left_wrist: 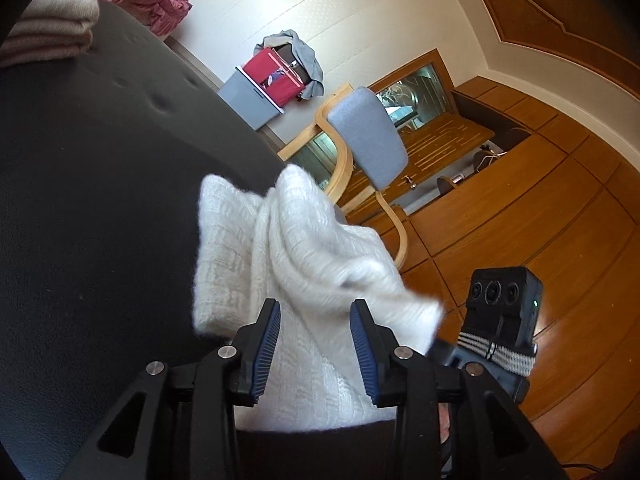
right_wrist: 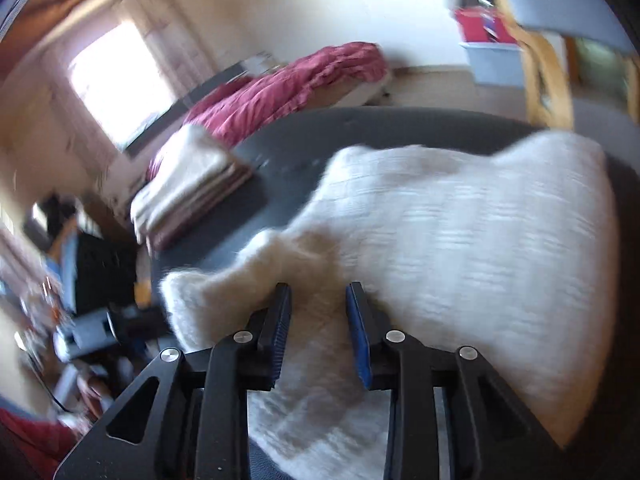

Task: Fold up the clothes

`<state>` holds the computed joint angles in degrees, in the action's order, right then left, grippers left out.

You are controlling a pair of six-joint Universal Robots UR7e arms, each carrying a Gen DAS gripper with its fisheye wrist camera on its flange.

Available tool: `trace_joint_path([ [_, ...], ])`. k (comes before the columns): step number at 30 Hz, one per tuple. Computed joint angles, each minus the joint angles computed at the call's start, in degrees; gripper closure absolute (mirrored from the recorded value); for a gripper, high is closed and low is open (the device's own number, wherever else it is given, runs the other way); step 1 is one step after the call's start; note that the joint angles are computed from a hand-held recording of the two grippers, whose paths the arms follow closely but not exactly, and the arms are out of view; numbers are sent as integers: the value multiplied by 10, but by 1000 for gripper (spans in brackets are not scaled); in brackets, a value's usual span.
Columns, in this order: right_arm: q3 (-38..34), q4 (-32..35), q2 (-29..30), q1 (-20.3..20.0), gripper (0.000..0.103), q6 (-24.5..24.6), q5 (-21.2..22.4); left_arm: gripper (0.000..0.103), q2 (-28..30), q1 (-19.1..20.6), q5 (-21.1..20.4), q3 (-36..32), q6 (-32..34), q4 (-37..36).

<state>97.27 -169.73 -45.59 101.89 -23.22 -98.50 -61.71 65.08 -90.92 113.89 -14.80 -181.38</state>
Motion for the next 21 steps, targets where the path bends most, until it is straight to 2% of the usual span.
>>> trace_joint_path([
  [4, -3, -27, 32, 21, 72, -82, -51, 62, 2, 12, -29, -12, -32, 27],
  [9, -4, -75, 57, 33, 72, -153, -91, 58, 17, 0, -25, -36, -28, 89],
  [13, 14, -142, 68, 41, 72, -223, -115, 58, 20, -17, 24, -54, -27, 135],
  [14, 19, -157, 68, 42, 72, -238, -118, 63, 22, -22, 43, -59, -27, 140],
  [16, 30, -167, 59, 41, 71, -241, -108, 82, 25, -34, 82, -62, -10, 143],
  [19, 60, -181, 18, 21, 71, -188, -64, 88, 30, -52, 138, -64, 24, 140],
  [21, 77, -190, -8, 8, 71, -151, -35, 90, 29, -59, 151, -64, 37, 131],
])
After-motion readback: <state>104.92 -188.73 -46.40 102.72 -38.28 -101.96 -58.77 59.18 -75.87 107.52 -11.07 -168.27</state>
